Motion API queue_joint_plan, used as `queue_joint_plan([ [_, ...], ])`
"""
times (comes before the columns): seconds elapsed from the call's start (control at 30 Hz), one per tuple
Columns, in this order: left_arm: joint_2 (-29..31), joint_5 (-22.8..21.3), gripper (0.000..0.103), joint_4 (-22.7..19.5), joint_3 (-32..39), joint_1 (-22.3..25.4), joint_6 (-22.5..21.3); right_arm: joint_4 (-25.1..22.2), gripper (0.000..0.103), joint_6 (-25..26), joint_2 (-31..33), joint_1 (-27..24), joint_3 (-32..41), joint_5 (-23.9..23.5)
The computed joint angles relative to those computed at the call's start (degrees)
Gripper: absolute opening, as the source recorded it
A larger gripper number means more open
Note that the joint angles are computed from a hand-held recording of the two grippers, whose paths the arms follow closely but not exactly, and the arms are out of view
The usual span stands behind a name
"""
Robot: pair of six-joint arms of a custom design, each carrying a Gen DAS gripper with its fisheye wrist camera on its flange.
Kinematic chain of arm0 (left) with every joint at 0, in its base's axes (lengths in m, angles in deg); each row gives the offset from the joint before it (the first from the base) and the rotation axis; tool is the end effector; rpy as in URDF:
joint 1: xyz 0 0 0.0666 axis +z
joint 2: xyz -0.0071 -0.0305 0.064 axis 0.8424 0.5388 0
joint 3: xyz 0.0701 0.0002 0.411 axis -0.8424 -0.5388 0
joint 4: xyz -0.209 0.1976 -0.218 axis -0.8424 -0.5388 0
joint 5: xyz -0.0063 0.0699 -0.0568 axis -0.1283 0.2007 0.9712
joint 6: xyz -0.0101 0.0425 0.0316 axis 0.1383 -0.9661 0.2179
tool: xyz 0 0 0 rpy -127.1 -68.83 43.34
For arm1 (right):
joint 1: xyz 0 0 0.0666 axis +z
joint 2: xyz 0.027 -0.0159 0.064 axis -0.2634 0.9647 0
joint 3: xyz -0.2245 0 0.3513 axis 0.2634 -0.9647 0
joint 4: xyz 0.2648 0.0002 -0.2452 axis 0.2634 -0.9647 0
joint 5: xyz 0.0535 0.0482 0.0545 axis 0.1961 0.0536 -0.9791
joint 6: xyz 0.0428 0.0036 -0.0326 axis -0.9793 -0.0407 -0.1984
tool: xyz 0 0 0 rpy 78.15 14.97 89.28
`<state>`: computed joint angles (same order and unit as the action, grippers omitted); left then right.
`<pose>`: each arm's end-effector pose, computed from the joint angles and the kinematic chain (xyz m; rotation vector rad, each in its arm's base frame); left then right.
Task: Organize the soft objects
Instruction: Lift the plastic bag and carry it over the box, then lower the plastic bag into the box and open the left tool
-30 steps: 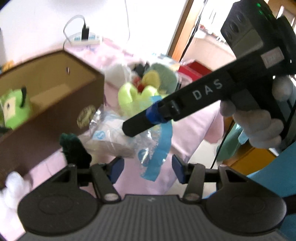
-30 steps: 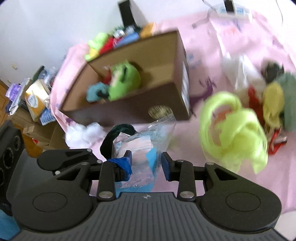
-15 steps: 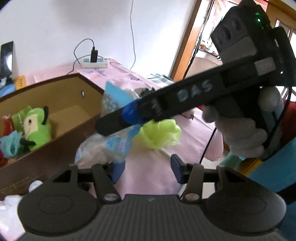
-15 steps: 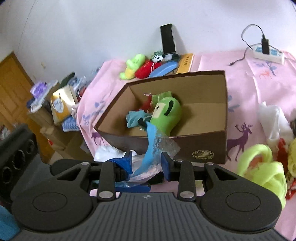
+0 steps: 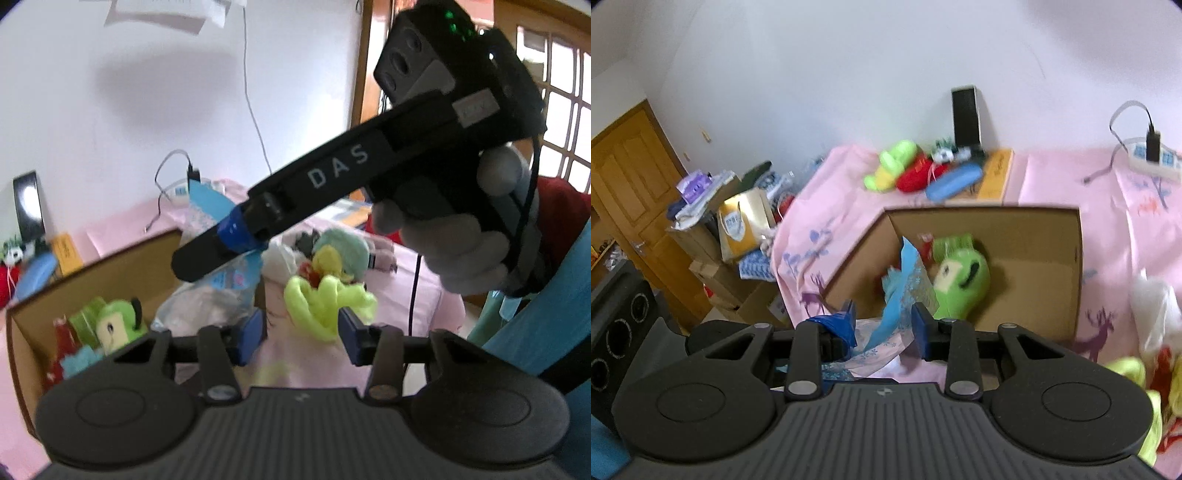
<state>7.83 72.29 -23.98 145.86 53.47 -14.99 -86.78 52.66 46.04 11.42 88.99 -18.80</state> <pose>0.5250 -0.0632 0.4309 1.0941 1.9230 -0.7229 0.5087 0.2595 0.4666 -0.2027 2.1754 0.5818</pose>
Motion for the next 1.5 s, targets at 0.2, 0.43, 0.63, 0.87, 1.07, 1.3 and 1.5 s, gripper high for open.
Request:
queue_joint_plan([
  [0.2,1.8,-3.39,0.047,4.48,2.34,0.01,0.0,5.53,0.015,2.11,2.32,-0.39,1.64,0.06],
  [0.43,5.94,-9.54,0.049,11.28,6.36,-0.1,2.84,13.89,0.015,0.79,7.93,-2.88,5.67,-5.33],
  [0.63,11.6,-14.27,0.049,11.14,12.41,0.18,2.91,15.45,0.015,-1.26,14.75,-4.21,12.67,-8.44],
  [0.87,18.44,-19.45,0.049,7.71,20.19,0.32,4.17,10.53,0.015,-2.87,22.88,-5.15,23.14,-10.16],
  [1.07,23.94,-27.04,0.049,2.74,27.12,-0.45,5.14,2.79,0.015,-1.55,29.05,-5.49,32.64,-10.82],
  [1.3,29.29,-29.53,0.057,-3.46,35.27,-0.23,7.63,-7.55,0.017,-0.43,34.08,-5.96,40.98,-9.97],
  [1.5,30.87,-29.89,0.066,-4.6,37.53,-0.21,9.57,-11.07,0.019,-3.91,35.63,-6.77,43.31,-9.91],
])
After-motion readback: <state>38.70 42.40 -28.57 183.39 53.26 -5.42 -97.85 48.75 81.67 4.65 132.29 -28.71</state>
